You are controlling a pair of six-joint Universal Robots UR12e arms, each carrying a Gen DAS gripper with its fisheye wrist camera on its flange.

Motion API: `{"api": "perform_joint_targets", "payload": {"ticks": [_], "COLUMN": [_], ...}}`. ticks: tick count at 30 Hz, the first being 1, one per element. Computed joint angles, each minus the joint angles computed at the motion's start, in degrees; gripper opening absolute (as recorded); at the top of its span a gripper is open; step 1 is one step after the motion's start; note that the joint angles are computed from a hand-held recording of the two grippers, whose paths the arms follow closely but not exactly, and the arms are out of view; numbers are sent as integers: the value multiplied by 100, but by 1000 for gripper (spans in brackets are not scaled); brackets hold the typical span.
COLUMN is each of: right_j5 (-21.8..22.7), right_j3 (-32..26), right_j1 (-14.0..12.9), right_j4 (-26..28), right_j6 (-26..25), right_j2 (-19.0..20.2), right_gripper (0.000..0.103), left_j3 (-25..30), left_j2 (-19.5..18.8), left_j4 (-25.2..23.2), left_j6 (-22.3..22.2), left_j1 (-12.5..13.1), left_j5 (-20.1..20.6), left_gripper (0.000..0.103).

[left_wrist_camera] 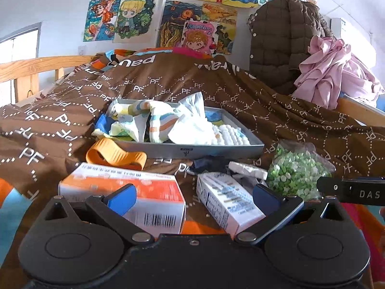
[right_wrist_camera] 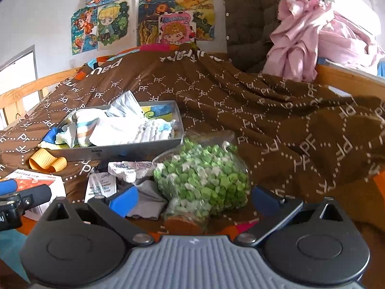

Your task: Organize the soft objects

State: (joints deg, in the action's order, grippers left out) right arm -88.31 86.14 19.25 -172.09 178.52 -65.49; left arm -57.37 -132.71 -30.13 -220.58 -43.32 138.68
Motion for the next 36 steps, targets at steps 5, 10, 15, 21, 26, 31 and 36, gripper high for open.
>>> {"api": "perform_joint_targets", "payload": {"ticks": [5, 10, 15, 21, 26, 31, 36], "right_j5": [115, 214, 309, 500, 532, 567, 509], "right_j3": [-263, -582, -952, -1286, -1478, -1660, -1776], "right_j1": [46, 136, 219, 241, 261, 268, 287], "right_j4": [80, 200, 516, 966, 1263, 1581, 1722], "right_j6": [-624, -1224, -1596, -2231, -2786, -3358, -3783], "right_j2": [147, 353, 587, 752, 839, 912, 987], "right_gripper": [103, 103, 103, 103, 103, 102, 100], "left_j3": [-3, -51, -113, -150, -82, 231, 608], "left_j2": [33, 78, 121, 249, 272, 161, -59], "left_j4": [49, 291, 432, 323, 173, -254, -566], "left_j6": [191, 335, 499, 494, 349, 339, 296], "left_j1": [134, 314, 487, 797, 1017, 1253, 1379], "left_j5": [-240, -602, -960, -1932, -2645, -3769, -4428], "left_gripper": [102, 102, 102, 102, 102, 102, 102]}}
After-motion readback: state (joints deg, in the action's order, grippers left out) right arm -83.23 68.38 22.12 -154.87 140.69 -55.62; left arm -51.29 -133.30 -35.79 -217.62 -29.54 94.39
